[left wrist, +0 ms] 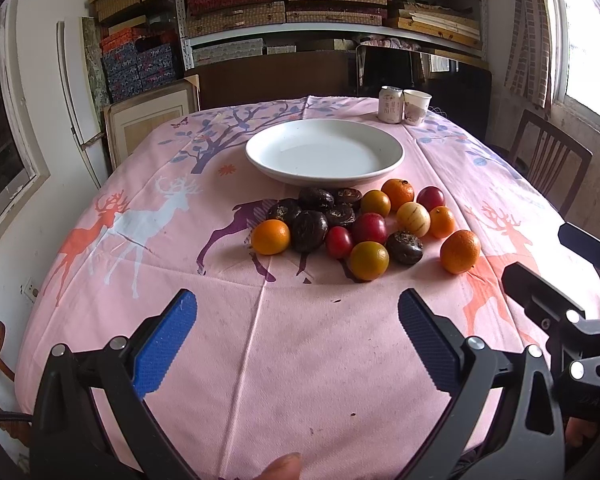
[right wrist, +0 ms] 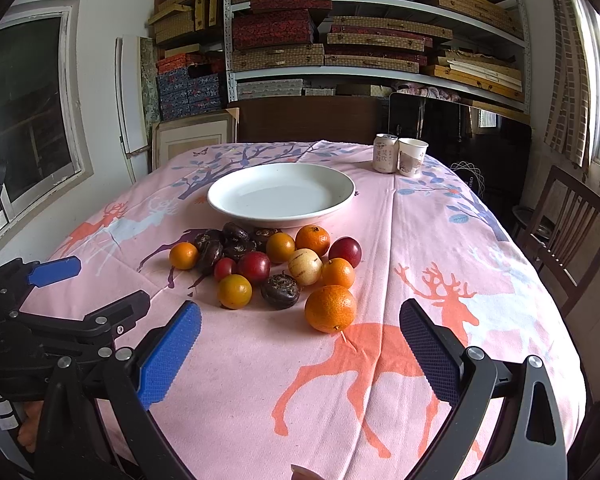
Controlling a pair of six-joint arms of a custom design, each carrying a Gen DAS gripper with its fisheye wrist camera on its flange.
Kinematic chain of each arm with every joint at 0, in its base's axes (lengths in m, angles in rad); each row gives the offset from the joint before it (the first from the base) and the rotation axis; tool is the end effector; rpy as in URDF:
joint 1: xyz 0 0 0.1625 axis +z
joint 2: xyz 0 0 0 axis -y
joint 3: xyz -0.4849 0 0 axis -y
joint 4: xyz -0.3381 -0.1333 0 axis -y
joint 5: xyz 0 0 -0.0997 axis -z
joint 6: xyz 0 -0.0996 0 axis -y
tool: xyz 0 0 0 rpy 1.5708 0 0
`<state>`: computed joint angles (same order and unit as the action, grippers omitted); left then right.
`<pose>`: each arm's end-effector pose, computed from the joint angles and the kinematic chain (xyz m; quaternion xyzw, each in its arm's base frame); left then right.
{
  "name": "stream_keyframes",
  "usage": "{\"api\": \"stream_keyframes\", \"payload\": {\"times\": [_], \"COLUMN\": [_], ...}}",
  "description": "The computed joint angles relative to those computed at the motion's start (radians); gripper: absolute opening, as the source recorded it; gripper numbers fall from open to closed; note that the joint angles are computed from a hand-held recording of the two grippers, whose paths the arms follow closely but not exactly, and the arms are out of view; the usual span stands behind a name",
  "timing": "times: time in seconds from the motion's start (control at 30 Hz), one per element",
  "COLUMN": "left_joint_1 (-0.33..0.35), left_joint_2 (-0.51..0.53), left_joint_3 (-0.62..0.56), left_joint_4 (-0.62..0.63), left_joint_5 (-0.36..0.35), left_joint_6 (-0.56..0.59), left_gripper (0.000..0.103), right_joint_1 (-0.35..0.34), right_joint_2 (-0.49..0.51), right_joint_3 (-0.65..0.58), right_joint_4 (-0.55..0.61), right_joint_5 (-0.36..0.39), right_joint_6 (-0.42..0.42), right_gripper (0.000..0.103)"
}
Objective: Organize fruits
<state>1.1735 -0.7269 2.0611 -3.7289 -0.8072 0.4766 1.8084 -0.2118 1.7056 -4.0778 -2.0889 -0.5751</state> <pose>-0.0311 -0.5966 0.1803 0.2247 0.8336 -0.3577 0.3559 0.2290 -0.5889 -0.0339 0.2199 -0.8255 0.4247 0.2996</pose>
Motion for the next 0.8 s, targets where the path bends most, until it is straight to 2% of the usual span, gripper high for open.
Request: {"api": "stream_keyframes", "payload": {"times": [0.8], "left_joint_1": [0.004], "left_joint_2": [-0.004], "left_joint_3": [-0.006], "left_joint_4": [0.045], "left_joint_5": [0.006], "left_joint_6": [-0.025], "left_gripper": [0.099], "right_joint_1": [0.0], "right_joint_2": [0.005], "right_joint_3": [-0.005], "right_joint_4": [0.001], "right_joint_5": [0.0], "right_joint_6": [-0.001], "right_gripper": [0.1]}}
